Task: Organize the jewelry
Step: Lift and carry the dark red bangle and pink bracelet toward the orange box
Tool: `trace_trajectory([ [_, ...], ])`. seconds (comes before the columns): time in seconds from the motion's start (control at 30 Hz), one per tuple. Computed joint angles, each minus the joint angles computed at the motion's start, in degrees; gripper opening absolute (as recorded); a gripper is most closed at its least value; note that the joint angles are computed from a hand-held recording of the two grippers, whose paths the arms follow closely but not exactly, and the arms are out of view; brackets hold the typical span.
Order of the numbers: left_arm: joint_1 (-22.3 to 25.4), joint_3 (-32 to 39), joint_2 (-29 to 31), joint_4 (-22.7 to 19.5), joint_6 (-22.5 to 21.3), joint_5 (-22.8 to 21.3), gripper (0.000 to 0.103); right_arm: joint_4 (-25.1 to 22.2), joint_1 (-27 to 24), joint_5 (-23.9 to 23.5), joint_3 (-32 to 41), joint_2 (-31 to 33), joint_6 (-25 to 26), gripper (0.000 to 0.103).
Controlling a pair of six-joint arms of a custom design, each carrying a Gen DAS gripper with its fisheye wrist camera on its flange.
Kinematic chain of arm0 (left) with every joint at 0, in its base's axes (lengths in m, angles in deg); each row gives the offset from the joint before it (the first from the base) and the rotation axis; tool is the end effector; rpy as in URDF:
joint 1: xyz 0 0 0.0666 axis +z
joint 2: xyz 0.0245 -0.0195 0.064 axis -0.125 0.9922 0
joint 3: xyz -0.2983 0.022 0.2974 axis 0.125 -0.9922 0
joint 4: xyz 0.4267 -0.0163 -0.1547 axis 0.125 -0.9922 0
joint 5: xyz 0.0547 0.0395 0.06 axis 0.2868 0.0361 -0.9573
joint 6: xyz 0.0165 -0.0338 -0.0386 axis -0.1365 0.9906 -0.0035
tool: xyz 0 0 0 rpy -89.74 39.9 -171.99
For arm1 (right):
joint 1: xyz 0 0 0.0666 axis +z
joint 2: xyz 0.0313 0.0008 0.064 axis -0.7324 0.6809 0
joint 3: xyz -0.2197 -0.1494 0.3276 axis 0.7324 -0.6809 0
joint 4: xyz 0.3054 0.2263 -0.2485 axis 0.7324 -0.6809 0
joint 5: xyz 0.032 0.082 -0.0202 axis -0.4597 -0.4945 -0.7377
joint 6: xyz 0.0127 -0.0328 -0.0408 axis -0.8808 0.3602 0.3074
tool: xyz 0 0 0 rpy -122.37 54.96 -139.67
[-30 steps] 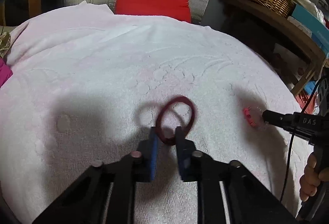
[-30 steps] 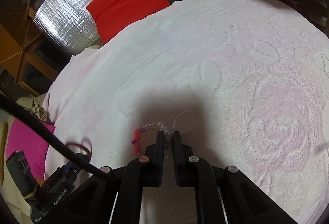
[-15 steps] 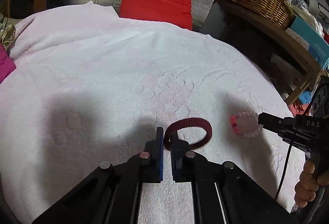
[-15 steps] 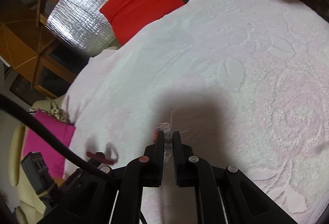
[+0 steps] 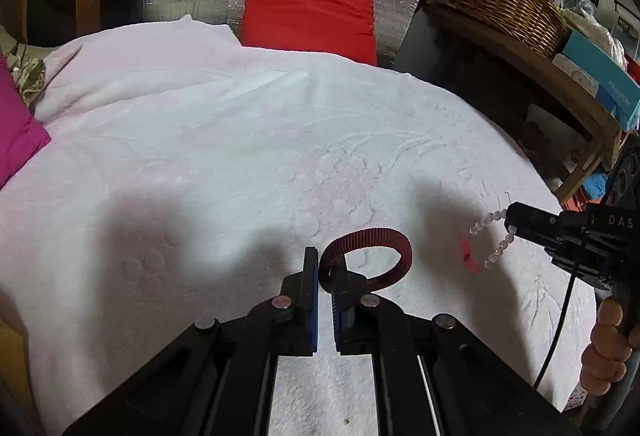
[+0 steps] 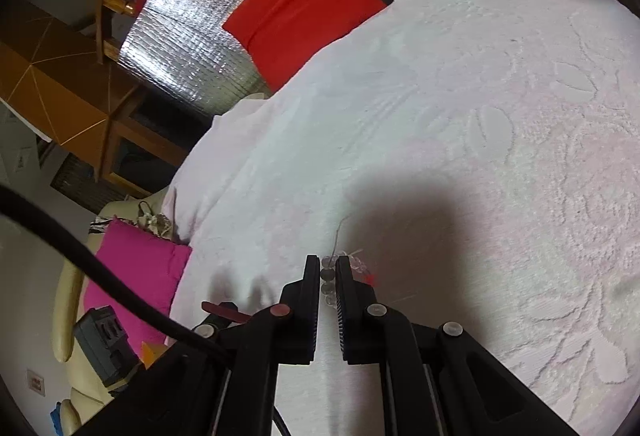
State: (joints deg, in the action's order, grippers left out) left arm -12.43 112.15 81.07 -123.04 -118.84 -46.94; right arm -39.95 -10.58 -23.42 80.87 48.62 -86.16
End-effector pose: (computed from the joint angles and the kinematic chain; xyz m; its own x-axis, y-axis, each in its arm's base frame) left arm 0.7311 -0.0917 0.4544 -0.4049 0.6214 -0.6707 0.9055 0.3742 -0.1999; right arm 0.5040 0.3444 0.4528 -0.0807 0.8972 -0.4343 0.6259 0.3847 0.6784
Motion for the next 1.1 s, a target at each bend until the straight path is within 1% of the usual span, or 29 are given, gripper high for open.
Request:
trace_trajectory([
  [0.2,0.63,-1.07,-0.97,3.41,1.39,-2.32,0.006,0.94,0.31,0.02,2.0,1.28,2.23,0.009],
  [0.5,2.2,-2.19,-2.41,7.56,2.43,-3.52,0.006,2.46,0.78,0.29,5.83,4.13,5.68,0.009],
  [0.8,4.58,-3.43,-4.17,9.89,3.35,-2.81,0.006,4.97,1.35,-0.31,11.21,8.38,10.67,0.009],
  [0.93,5.65,-4.17,-4.92,11.53,4.17,-2.7,0.006,6.17,1.72,-0.3,13.61,10.22,13.33,0.009],
  [1.1,6.78,-5.01,-5.76,14.22,5.92,-3.05,0.006,6.45,2.03,-0.6,17.09,12.72,16.5,0.009],
])
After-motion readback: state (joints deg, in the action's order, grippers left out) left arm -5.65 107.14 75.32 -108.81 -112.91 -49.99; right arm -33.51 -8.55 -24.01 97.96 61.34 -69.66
